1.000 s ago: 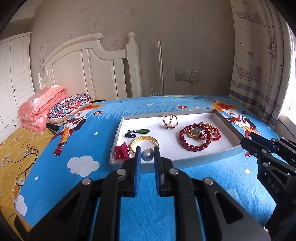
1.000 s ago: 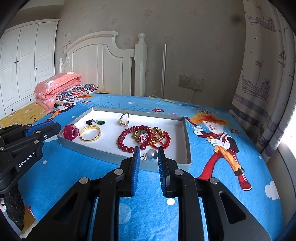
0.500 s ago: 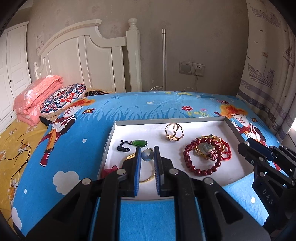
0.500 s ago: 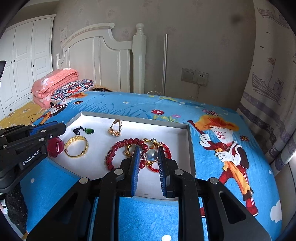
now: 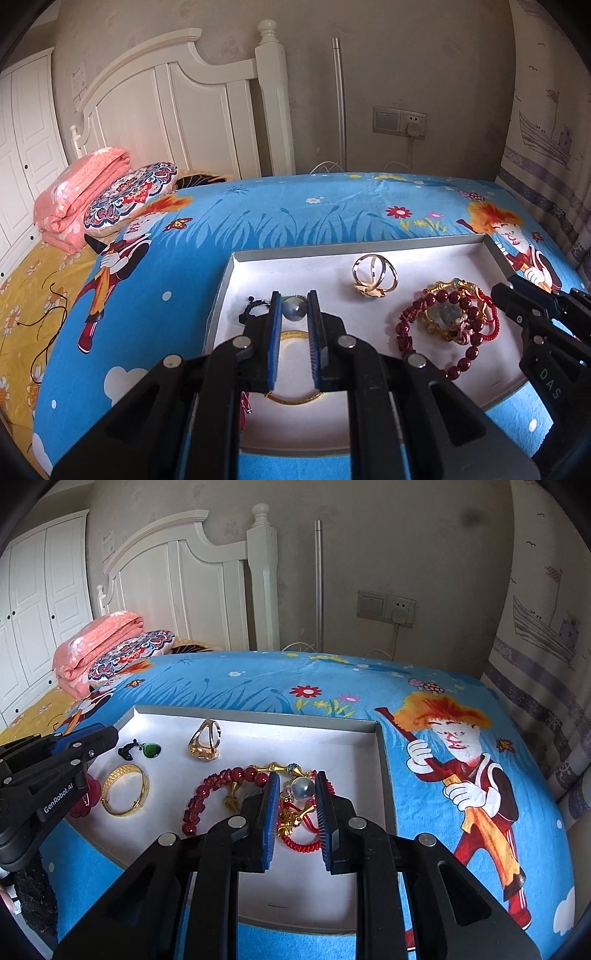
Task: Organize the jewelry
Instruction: 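Open the right tool to release the pearl earring and lift it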
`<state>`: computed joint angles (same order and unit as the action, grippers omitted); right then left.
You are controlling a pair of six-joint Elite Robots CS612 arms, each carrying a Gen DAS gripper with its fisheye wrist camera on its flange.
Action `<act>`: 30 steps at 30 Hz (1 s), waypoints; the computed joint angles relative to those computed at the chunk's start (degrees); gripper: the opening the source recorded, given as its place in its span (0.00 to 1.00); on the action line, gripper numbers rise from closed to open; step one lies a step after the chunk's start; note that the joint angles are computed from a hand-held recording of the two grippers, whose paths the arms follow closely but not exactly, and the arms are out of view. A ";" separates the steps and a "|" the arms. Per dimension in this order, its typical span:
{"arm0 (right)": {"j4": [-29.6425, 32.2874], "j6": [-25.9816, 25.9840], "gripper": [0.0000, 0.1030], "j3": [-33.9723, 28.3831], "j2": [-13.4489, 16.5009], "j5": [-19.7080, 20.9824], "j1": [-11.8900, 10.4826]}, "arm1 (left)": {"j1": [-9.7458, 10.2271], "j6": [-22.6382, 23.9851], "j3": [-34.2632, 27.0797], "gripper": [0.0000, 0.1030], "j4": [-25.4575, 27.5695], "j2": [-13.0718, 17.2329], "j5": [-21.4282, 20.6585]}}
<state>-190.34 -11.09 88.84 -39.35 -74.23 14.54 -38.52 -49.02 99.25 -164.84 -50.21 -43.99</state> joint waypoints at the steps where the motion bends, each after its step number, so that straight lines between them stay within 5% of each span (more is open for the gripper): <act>1: 0.11 -0.01 0.19 -0.07 0.06 0.05 0.06 | -0.02 0.18 -0.11 0.13 0.04 0.09 -0.15; 13: 0.92 -0.10 0.20 -1.28 0.28 -1.21 0.62 | 0.21 0.04 -0.93 0.13 0.65 0.58 -1.51; 14: 1.26 -0.05 0.29 -1.42 0.33 -1.42 0.66 | 0.27 0.01 -0.93 0.16 0.75 0.63 -1.67; 15: 1.46 0.05 0.38 -1.54 0.37 -1.68 0.70 | 0.36 -0.01 -0.93 0.29 0.79 0.66 -2.08; 16: 1.21 0.50 0.62 -1.56 0.44 -1.72 0.69 | 0.40 -0.37 -0.87 0.38 0.87 0.68 -2.08; 17: 0.52 1.21 0.67 -1.42 0.47 -1.17 0.57 | 0.38 -1.02 -0.76 0.53 1.11 0.69 -1.54; 30: -0.41 0.44 0.67 -0.60 0.36 -0.26 0.34 | 0.42 -2.95 0.50 0.72 0.84 0.34 -0.56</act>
<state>-190.75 -10.66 88.24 -38.99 -74.49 14.88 -38.10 -51.96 99.75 -164.00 -49.86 -44.55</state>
